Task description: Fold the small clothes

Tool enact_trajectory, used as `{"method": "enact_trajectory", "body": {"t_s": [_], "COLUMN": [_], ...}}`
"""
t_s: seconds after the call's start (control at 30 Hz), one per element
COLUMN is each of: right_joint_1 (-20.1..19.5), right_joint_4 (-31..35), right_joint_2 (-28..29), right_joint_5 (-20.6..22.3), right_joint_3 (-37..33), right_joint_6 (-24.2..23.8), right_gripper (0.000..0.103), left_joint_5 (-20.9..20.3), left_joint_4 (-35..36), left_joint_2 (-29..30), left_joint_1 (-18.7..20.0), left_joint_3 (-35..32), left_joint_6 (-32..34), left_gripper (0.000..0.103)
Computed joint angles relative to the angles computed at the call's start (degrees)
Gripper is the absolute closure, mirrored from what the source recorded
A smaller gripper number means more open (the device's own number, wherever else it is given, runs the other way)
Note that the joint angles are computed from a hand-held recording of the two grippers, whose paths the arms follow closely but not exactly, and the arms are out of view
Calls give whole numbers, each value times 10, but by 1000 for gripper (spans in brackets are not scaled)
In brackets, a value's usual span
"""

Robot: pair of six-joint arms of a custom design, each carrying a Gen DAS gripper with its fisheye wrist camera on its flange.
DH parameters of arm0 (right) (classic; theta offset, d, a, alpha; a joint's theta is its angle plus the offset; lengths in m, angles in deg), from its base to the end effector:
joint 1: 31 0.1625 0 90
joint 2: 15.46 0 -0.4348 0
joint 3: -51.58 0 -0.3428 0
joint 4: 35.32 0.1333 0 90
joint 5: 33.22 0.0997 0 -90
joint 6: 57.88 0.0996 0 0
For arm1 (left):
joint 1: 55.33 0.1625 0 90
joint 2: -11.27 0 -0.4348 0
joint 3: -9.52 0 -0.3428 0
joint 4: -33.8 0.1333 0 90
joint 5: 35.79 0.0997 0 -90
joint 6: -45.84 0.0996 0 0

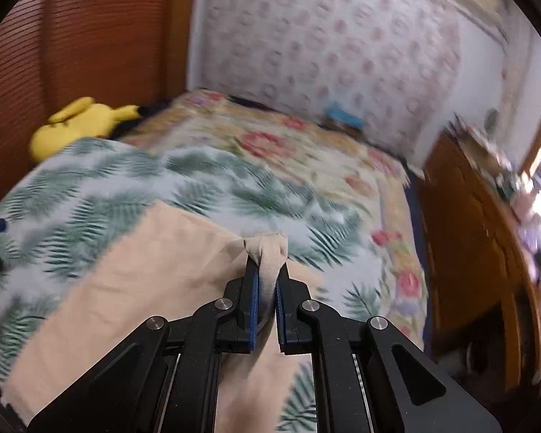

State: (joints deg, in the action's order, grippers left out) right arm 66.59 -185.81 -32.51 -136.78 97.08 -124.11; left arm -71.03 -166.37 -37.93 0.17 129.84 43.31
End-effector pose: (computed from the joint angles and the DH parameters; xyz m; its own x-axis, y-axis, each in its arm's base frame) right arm 0.2216 -0.8310 0.0975 -0.2926 -0.7710 0.5656 -0.9420 0.3340 -0.0319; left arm -0.1112 -0.5408 0.1855 -0.7856 -0.1254 -0.6059 0.4056 0.6351 -0.6574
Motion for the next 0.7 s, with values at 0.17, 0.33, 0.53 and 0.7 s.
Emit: {"method": "enact_trajectory", "body": {"t_s": [0.17,0.33,0.53,0.7], "right_joint_1": [-21,-36,-45,-45], "right_joint_4": [82,109,116,173], "right_joint_2": [66,79,80,128], "right_joint_5": [-15,26,102,70], "right_joint_3": [-130,-160,-179,-266], "right_joint_6": [13,15,19,6], "right_gripper": [98,98,98,98], "left_joint_5": [-25,-52,-91,-116], "left_joint_4": [77,145,191,257], "left_joint_2": [22,55,100,128], "left_joint_1": [33,58,83,105], "left_joint_3": [-90,-185,-289,-363], "left_joint_6": [17,40,81,85], "left_gripper": [42,43,47,65]}}
